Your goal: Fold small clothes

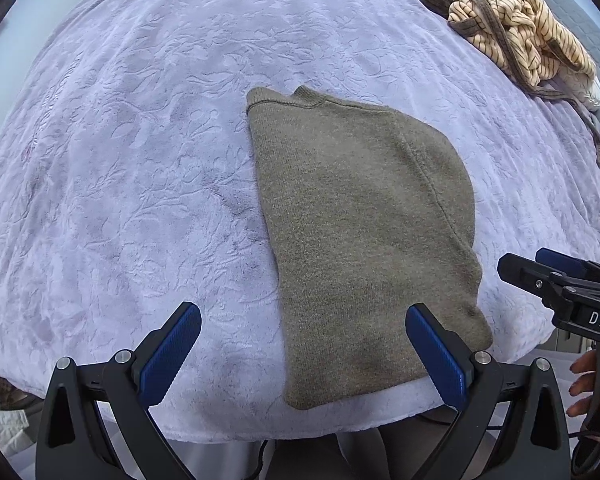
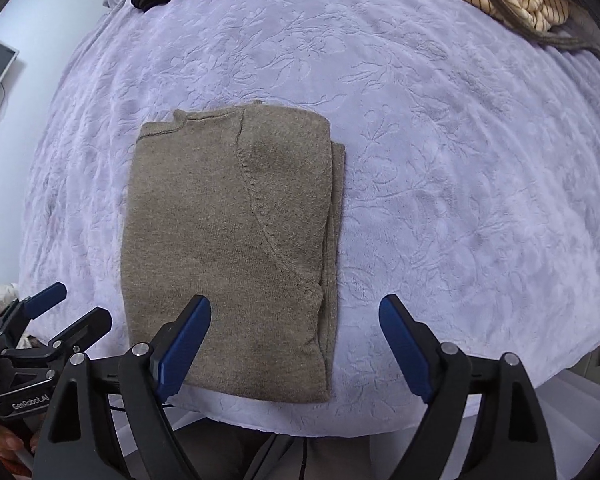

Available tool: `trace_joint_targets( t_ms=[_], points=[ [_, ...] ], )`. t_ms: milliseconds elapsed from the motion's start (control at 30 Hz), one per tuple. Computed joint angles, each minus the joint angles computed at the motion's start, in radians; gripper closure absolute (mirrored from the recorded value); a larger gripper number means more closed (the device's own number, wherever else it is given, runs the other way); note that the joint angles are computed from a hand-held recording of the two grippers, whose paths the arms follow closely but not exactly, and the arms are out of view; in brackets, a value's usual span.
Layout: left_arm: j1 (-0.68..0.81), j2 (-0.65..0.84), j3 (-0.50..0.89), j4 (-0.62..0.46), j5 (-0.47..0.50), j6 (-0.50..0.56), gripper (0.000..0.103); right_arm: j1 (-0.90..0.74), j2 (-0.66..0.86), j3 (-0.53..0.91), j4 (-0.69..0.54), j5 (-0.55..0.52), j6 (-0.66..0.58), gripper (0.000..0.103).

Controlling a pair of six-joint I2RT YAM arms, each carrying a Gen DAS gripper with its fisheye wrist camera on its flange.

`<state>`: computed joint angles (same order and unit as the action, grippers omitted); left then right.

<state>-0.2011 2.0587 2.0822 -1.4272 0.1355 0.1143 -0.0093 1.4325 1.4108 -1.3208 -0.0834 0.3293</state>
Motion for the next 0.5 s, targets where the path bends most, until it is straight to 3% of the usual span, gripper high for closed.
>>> trace_joint_targets(
  t_ms=[500],
  points=[
    [-0.012, 0.021, 0.048, -0.010, -0.048, -0.024, 0.000, 0.060, 0.059, 0.072, -0.041, 0.074, 0.041, 0.015]
  ],
)
